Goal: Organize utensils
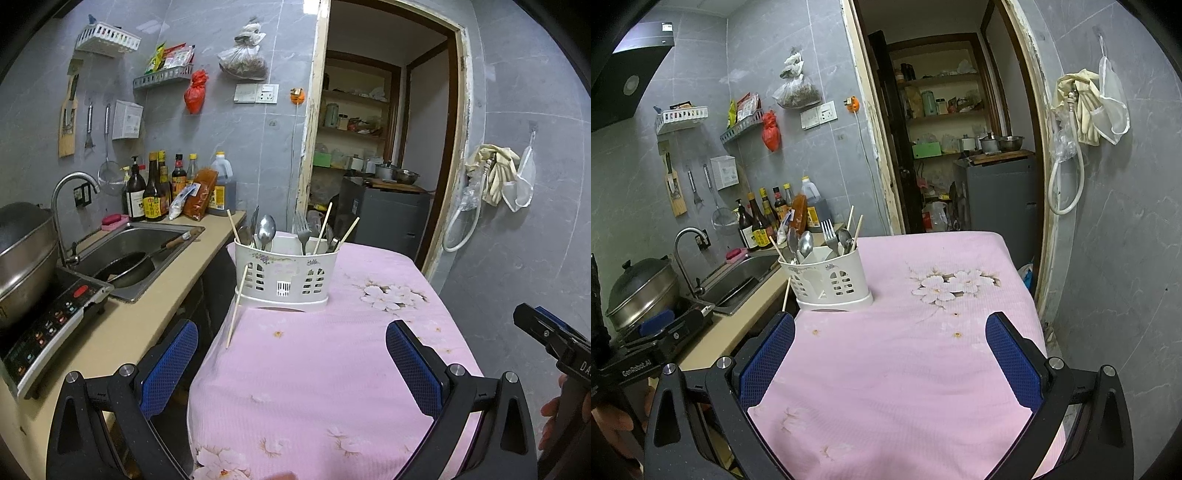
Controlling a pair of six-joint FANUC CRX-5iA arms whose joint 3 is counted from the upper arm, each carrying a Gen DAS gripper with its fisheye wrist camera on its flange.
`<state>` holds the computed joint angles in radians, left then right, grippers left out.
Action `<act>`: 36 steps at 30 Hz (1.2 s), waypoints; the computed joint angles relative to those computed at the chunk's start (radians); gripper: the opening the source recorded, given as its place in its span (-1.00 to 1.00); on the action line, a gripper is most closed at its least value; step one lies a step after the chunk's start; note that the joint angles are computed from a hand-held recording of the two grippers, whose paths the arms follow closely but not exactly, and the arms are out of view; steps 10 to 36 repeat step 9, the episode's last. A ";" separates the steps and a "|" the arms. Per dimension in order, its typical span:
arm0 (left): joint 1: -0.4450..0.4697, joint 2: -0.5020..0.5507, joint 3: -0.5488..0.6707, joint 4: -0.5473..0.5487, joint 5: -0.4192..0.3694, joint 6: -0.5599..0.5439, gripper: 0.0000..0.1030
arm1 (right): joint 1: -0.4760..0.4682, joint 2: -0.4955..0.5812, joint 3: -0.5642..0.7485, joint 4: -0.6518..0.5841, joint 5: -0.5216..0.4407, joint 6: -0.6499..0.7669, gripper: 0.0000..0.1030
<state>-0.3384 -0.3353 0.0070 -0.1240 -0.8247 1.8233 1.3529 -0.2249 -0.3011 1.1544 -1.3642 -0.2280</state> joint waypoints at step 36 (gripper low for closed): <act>-0.026 0.033 0.036 -0.042 -0.028 0.032 0.99 | -0.062 -0.001 0.017 -0.036 0.058 0.042 0.97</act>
